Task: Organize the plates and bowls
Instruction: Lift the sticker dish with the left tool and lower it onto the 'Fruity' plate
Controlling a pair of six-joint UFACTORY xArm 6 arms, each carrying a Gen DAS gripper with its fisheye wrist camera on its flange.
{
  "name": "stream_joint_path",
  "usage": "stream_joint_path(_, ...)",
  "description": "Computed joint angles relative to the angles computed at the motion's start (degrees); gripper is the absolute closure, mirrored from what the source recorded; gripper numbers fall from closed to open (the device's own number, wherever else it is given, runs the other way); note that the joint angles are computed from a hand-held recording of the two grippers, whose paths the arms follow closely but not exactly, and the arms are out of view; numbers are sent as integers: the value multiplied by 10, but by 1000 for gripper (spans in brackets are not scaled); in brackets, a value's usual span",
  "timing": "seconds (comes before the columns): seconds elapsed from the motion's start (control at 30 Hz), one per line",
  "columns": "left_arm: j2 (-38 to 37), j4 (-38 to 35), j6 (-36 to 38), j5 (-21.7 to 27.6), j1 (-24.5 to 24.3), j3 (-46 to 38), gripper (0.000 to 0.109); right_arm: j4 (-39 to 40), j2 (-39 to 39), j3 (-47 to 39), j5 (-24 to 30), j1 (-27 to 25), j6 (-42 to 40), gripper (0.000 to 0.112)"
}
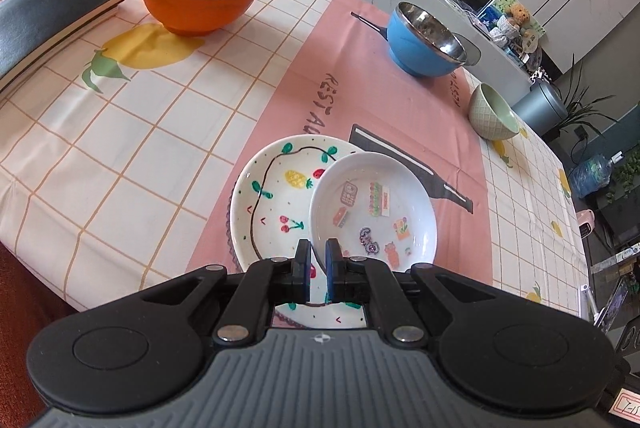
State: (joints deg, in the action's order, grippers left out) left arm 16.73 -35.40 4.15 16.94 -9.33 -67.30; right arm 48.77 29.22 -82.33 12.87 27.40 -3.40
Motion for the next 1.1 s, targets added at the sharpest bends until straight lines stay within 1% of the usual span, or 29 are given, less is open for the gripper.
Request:
stream_joint_path(0.2, -1, -25, 24, -9, -2, 16, 101, -9, -5, 15, -1, 3, 5, 107)
stream_joint_path(0.43, 9, -62, 55, -1, 4, 8, 101, -18, 3, 9, 0, 4, 18, 108)
stream_joint_path(0.63, 7, -51, 45, -16, 7, 11, 101, -10, 12, -4, 3, 7, 13, 108)
stream_joint_path(0.8, 3, -30, 30, -21, 10, 13, 101, -50, 26, -23, 13, 8, 41, 108)
stream_joint_path(0.93, 5, 13, -10, -22, 12, 13, 101, -64, 33, -34, 21, 8, 49, 108)
stream_joint_path(1.1, 7, 38, -36, -19, 14, 10, 100, -82, 35, -35, 14, 10, 52, 107)
